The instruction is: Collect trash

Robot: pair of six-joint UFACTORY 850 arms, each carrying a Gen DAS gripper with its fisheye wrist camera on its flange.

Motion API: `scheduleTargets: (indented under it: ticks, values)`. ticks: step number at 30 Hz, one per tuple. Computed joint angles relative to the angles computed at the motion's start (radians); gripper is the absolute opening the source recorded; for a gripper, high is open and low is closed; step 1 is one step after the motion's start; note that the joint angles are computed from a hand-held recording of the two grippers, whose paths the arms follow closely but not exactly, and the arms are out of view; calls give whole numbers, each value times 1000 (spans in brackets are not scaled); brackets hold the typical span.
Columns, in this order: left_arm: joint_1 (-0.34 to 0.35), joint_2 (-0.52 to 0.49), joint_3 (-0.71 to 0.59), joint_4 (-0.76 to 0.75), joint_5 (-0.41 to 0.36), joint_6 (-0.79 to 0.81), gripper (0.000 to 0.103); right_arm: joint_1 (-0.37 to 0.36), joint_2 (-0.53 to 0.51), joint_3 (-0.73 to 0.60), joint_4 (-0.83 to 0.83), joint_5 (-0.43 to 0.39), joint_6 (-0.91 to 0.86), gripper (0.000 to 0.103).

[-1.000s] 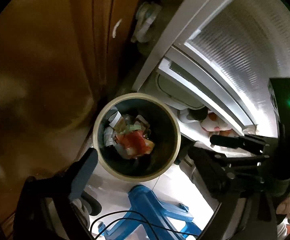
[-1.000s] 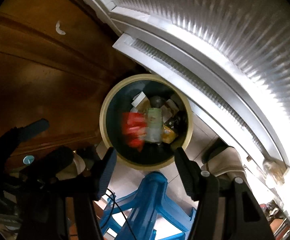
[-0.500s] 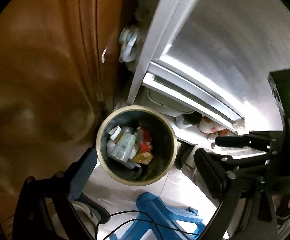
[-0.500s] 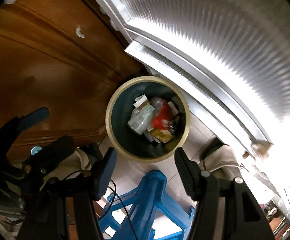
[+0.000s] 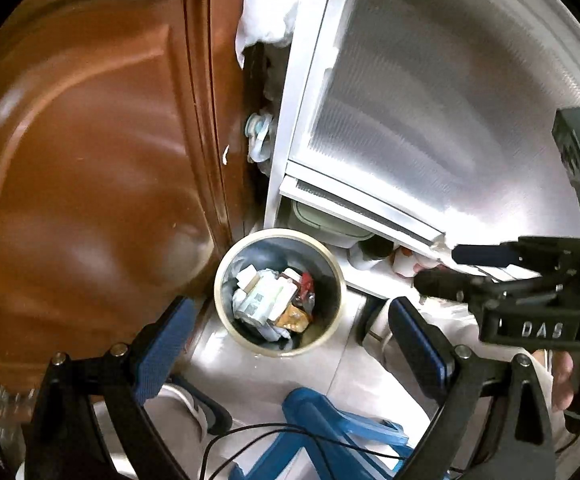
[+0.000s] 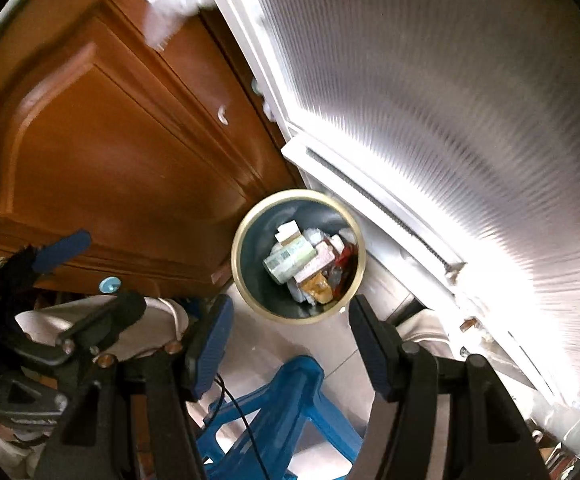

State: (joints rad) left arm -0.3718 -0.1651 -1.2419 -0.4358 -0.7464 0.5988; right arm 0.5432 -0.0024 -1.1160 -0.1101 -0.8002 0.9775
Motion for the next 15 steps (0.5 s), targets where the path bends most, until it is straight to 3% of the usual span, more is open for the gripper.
scheduleTargets:
  ticks: [6,15]
  values:
    - [-2,88,3,-6,-14,-9,96,73,36,-58,-160,-64,100,60]
    - [-7,152,-106,37,6,-111,96,156,64,-194,-412,-212,218,60]
